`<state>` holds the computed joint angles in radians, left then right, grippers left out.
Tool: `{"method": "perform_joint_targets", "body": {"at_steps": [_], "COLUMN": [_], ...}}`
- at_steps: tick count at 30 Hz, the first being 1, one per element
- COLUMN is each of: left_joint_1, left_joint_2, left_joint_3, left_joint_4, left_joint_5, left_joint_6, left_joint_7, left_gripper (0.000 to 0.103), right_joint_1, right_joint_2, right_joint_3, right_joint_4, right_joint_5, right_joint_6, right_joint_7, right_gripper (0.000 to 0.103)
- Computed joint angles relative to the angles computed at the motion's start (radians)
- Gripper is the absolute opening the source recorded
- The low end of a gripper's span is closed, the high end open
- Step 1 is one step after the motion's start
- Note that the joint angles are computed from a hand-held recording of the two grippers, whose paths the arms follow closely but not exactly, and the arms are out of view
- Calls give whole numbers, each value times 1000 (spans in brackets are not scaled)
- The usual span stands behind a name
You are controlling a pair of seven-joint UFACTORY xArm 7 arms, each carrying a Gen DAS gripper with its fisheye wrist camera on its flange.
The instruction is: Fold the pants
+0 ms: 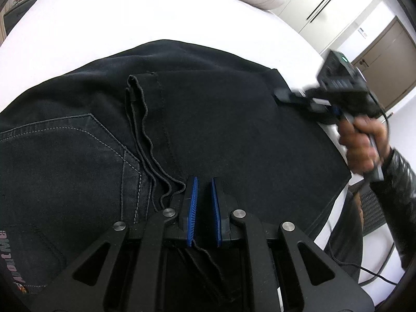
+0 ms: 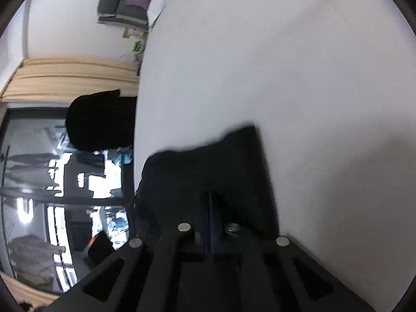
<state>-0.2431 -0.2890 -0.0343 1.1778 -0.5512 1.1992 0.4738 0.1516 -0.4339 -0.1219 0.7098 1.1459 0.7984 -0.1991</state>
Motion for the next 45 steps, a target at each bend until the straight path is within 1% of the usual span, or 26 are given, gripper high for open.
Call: {"method": "perform_joint_targets", "body": {"at_steps": [3,7,10,11,12,13,15,17,18,21,23,26,28,29,30,31,32,33,34,36,37,40,42,43,44,45], "left_joint_1": [-4,-14,-21,-17,-5,-1,4,8,12,19,26,51,74,87,103,128,150,179,209,247,267,325,351,356,366,375], "left_joint_2": [-9,-27,-40,-46,-46,-48,-47,-48,-46,-58,-75,-114,-148,-163,-180,-202,-225,-258,-283,-285,-288,-281,-246,-228,-213,-200], "left_joint_3": [-8,-14,-14,2,33,31,31,33,39,45,57,85,137,155,181,218,239,265,294,347,365,413,429,441,448,450], "left_joint_4": [-22,-42,-62,-66,-56,-58,-59,-60,-44,-48,-45,-40,-36,-42,-43,-46,-64,-92,-108,-100,-101,-107,-100,-93,-94,-92], "left_joint_5": [-1,5,4,4,6,6,3,-4,-5,-21,-30,-40,-77,-87,-95,-103,-114,-127,-129,-121,-123,-131,-126,-137,-144,-147], "left_joint_6": [-26,-46,-62,-51,-24,-24,-23,-21,-6,-4,11,35,63,68,83,107,106,91,89,129,127,94,97,112,126,139], "left_joint_7": [-2,-9,-11,7,42,44,49,50,51,60,64,45,49,49,46,36,28,15,-8,-49,-66,-107,-150,-159,-173,-179], "left_gripper": [11,11,11,11,11,11,11,11,11,11,11,11,11,18,37,55,84,88,88,88,88,88,88,88,88,88], "right_joint_1": [3,11,25,32,47,66,86,117,130,153,160,165,155,145,152,166,180,201,246,324,373,558,707,753,766,770], "right_joint_2": [-130,-373,-503,-528,-535,-526,-530,-521,-525,-560,-578,-588,-593,-591,-592,-593,-590,-574,-542,-472,-414,-298,-230,-194,-166,-128], "right_joint_3": [18,60,81,85,88,88,81,72,67,52,57,97,128,150,170,181,199,212,206,180,164,63,-32,-68,-83,-88], "right_joint_4": [-92,-241,-318,-339,-358,-367,-378,-388,-396,-417,-428,-428,-418,-403,-387,-377,-368,-355,-335,-291,-252,-178,-133,-106,-86,-52], "right_joint_5": [-39,-139,-157,-156,-138,-118,-131,-136,-140,-185,-216,-268,-322,-358,-377,-384,-386,-386,-376,-373,-372,-341,-314,-314,-320,-323], "right_joint_6": [21,47,17,0,-32,-68,-99,-149,-169,-195,-217,-260,-265,-260,-279,-309,-348,-394,-444,-504,-539,-645,-715,-716,-696,-666], "right_joint_7": [41,191,288,314,327,336,354,340,341,366,409,494,555,589,607,619,638,646,632,608,588,509,446,434,434,436], "right_gripper": [0,0,0,0,0,0,0,0,0,0,0,0,0,9,20,44,63,66,66,66,66,65,58,50,43,40]}}
